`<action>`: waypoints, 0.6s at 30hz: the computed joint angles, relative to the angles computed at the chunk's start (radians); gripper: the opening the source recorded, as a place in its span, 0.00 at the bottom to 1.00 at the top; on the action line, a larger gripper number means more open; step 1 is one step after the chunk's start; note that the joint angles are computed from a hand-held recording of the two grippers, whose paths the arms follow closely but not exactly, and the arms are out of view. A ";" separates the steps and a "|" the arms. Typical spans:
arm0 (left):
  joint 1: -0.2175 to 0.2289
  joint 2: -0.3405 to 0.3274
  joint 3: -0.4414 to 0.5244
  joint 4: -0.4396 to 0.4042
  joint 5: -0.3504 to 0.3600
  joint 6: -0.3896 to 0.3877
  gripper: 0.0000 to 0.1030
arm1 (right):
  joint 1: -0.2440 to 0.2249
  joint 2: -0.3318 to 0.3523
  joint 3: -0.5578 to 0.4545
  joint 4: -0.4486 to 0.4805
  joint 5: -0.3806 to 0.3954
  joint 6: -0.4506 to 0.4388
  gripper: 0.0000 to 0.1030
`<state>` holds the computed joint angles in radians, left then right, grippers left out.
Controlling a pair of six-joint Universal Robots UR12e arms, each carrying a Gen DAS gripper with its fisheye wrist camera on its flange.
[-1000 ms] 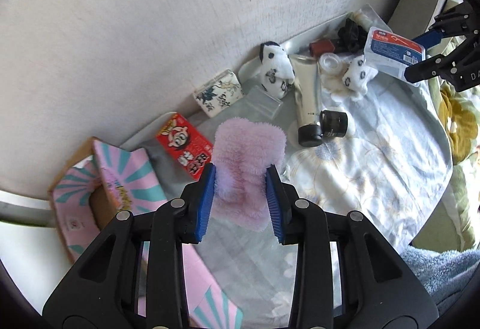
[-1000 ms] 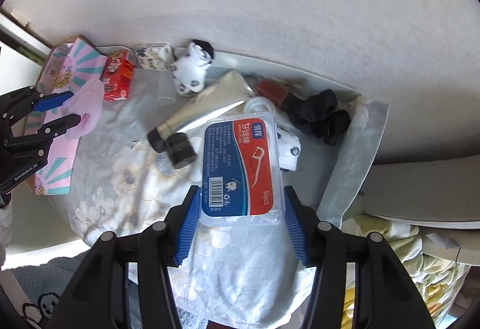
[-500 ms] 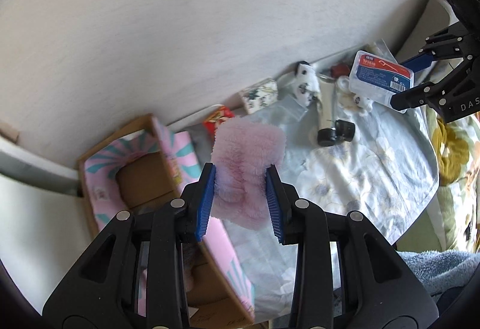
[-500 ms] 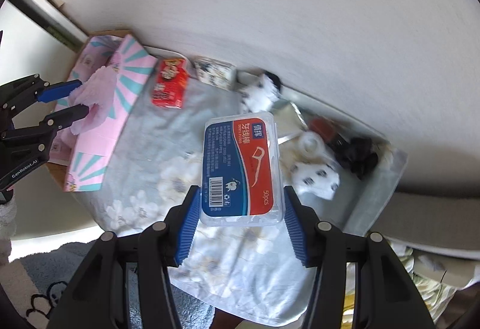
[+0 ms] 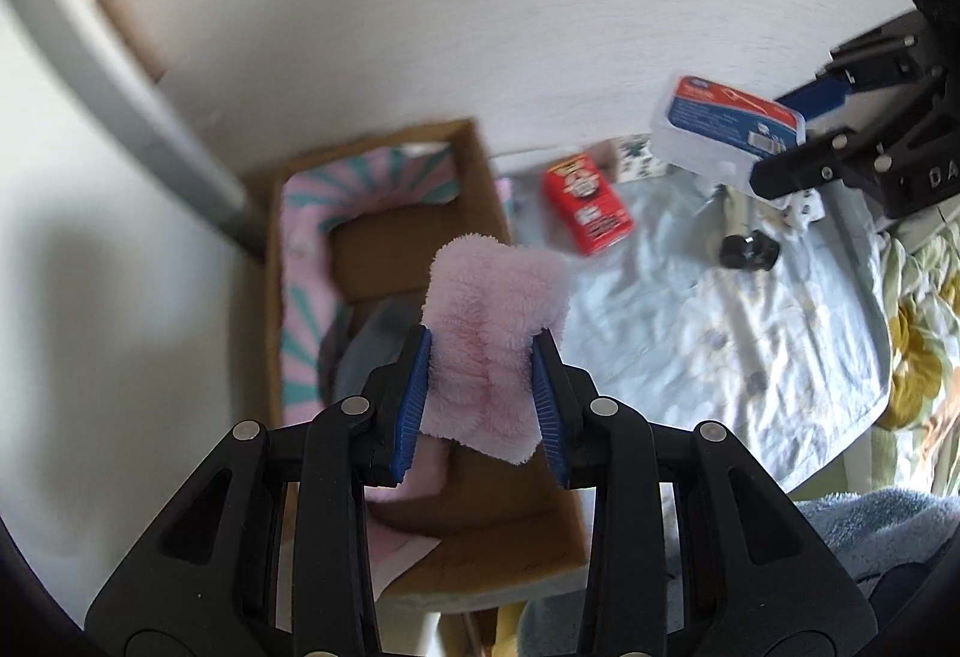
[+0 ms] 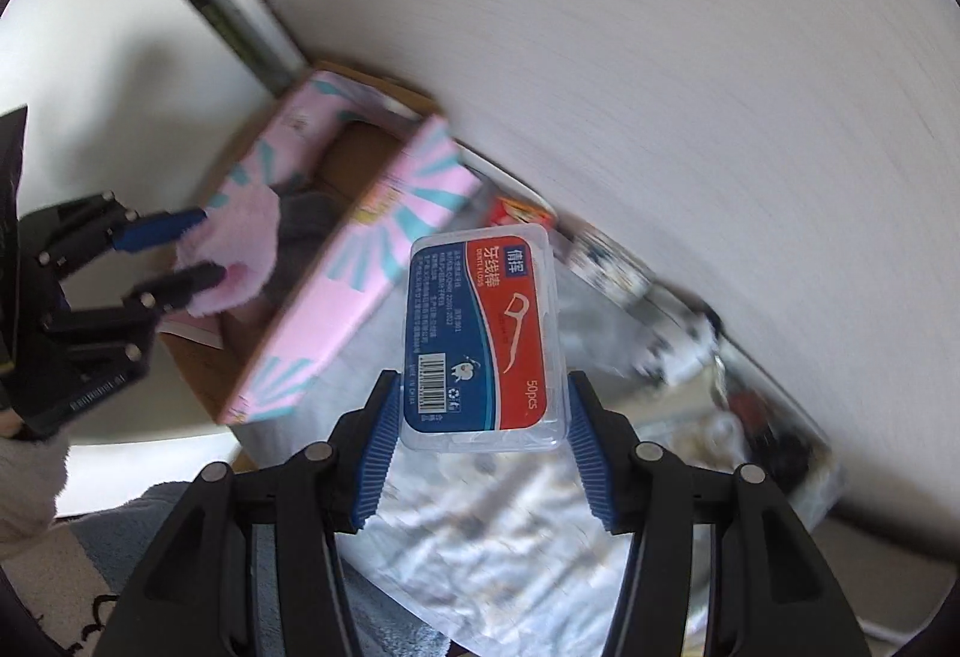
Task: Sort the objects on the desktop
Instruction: 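Carry the pink sock and toothpick box over the cardboard box with both tools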
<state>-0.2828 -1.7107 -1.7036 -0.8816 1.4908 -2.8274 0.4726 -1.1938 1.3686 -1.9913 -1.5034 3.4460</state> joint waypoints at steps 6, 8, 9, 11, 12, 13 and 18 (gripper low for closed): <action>0.033 0.021 -0.041 -0.007 0.013 -0.042 0.29 | 0.031 0.108 -0.155 0.042 0.051 -0.083 0.48; 0.042 0.025 -0.052 -0.011 0.012 -0.055 0.29 | 0.040 0.141 -0.198 0.057 0.071 -0.101 0.48; 0.046 0.027 -0.059 -0.013 0.010 -0.061 0.29 | 0.047 0.166 -0.230 0.071 0.083 -0.115 0.48; 0.052 0.030 -0.068 -0.014 0.010 -0.070 0.29 | 0.058 0.200 -0.274 0.094 0.095 -0.138 0.48; 0.056 0.032 -0.074 -0.013 0.013 -0.072 0.29 | 0.063 0.212 -0.291 0.104 0.096 -0.145 0.48; 0.058 0.033 -0.078 -0.013 0.015 -0.073 0.29 | 0.068 0.227 -0.310 0.117 0.097 -0.154 0.48; 0.070 0.037 -0.100 -0.008 0.007 -0.089 0.29 | 0.086 0.299 -0.410 0.187 0.097 -0.195 0.48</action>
<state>-0.2127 -1.6735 -1.8040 -0.8897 1.4976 -2.9163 0.5587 -0.8951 0.9587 -1.8048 -1.4066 3.2511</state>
